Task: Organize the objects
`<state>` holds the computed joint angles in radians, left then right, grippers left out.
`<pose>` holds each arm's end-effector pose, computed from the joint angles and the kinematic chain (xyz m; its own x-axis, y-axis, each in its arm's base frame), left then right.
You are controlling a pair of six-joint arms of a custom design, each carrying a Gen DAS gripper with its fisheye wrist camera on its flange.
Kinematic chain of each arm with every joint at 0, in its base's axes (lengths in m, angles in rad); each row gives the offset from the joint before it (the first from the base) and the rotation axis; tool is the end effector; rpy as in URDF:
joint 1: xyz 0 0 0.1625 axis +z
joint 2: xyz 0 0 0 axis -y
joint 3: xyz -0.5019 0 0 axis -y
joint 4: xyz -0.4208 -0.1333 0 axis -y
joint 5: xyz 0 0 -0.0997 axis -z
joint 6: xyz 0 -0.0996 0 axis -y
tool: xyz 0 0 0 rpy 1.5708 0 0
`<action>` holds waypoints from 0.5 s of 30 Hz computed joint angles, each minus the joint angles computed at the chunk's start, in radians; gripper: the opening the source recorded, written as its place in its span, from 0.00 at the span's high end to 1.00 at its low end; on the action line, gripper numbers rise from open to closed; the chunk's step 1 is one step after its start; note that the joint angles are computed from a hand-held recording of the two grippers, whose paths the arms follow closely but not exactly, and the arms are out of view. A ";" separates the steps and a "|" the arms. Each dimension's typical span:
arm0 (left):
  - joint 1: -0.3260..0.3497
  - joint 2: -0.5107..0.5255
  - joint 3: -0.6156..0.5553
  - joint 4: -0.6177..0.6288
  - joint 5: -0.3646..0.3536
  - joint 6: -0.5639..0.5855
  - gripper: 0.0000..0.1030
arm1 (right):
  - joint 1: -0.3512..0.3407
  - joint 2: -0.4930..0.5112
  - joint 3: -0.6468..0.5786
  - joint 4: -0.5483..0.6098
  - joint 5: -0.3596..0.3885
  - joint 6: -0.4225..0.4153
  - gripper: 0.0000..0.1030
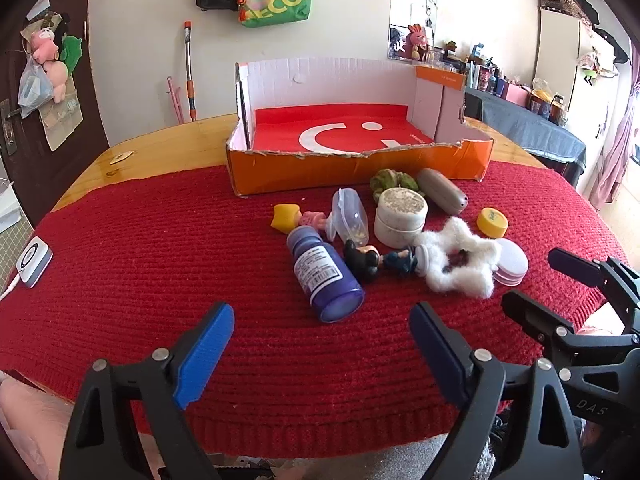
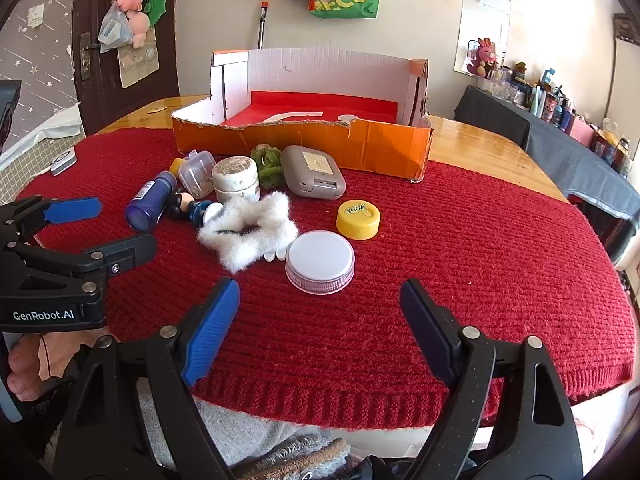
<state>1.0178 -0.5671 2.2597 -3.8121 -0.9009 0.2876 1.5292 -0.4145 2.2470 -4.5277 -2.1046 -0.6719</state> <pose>-0.0955 -0.5263 -0.0002 -0.6757 0.3365 -0.6559 0.6672 0.6576 -0.3499 0.0630 -0.4739 0.0111 -0.6694 0.1184 0.7334 -0.5095 0.6453 -0.5692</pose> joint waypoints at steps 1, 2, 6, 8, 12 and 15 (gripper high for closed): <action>0.001 0.000 -0.004 0.006 -0.002 -0.004 0.16 | -0.001 -0.006 0.003 0.007 0.005 0.007 0.25; 0.002 -0.001 -0.007 0.014 -0.002 -0.007 0.18 | -0.003 -0.011 0.003 0.015 0.008 0.012 0.29; 0.009 -0.005 -0.022 0.049 -0.004 -0.022 0.26 | -0.004 -0.022 -0.001 0.036 0.008 0.013 0.35; 0.012 -0.006 -0.028 0.063 -0.002 -0.027 0.29 | -0.003 -0.021 -0.009 0.041 0.002 0.006 0.37; 0.023 -0.010 -0.041 0.091 -0.007 -0.039 0.36 | -0.006 -0.026 -0.019 0.061 -0.001 0.005 0.42; 0.024 -0.006 -0.050 0.094 0.000 -0.032 0.38 | -0.008 -0.029 -0.022 0.070 -0.003 0.005 0.44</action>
<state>1.0419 -0.5726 2.2102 -3.7183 -0.9007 0.2561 1.5217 -0.4439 2.2246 -4.4580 -2.1072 -0.6670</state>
